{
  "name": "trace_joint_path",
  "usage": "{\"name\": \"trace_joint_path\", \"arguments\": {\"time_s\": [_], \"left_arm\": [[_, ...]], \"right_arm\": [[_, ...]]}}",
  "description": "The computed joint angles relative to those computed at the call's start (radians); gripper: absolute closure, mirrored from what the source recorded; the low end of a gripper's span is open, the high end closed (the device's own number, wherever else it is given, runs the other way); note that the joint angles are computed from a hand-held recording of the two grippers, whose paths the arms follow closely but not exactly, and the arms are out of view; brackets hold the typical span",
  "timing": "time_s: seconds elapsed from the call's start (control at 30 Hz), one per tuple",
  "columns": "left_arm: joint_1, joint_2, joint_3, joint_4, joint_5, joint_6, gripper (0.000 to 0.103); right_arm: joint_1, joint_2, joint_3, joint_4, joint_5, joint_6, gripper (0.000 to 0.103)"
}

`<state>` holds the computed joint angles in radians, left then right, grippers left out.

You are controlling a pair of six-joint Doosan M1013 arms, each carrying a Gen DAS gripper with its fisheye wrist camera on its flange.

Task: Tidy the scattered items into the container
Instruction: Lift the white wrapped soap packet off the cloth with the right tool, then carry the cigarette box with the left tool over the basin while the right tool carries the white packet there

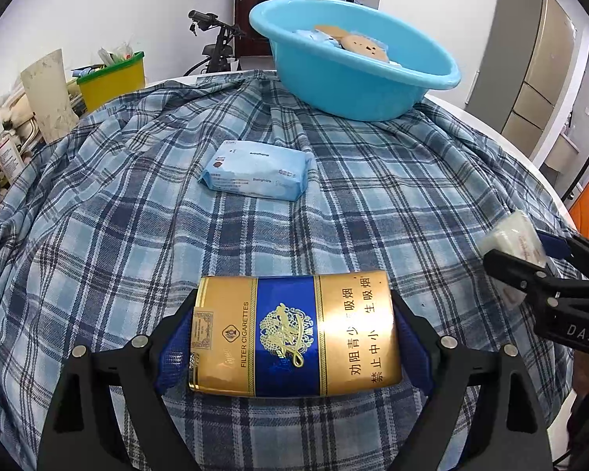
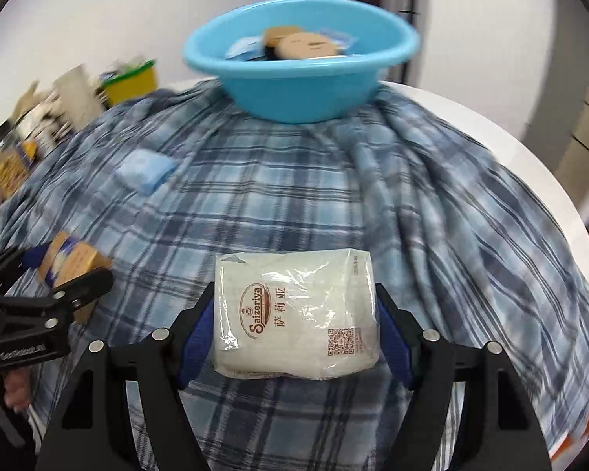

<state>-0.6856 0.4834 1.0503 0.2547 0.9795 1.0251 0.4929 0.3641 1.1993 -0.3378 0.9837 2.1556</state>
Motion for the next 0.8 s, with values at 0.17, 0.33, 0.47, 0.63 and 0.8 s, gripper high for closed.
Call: {"name": "trace_joint_path", "arguments": {"time_s": [0.17, 0.33, 0.47, 0.63, 0.8], "left_arm": [[-0.007, 0.000, 0.000, -0.001, 0.002, 0.006, 0.014], [-0.012, 0.005, -0.006, -0.007, 0.012, 0.015, 0.014], [-0.015, 0.005, -0.008, 0.000, 0.016, 0.018, 0.014], [-0.015, 0.007, -0.019, 0.009, 0.020, 0.017, 0.014], [-0.007, 0.013, -0.050, 0.030, 0.009, -0.004, 0.014]], "right_arm": [[0.008, -0.011, 0.032, -0.048, 0.022, 0.093, 0.031], [0.020, -0.020, 0.057, -0.091, 0.028, 0.137, 0.031], [0.024, -0.021, 0.058, -0.102, 0.024, 0.138, 0.031], [0.020, -0.021, 0.047, -0.101, 0.011, 0.125, 0.031], [0.023, -0.024, 0.023, -0.160, -0.012, 0.141, 0.031]]}}
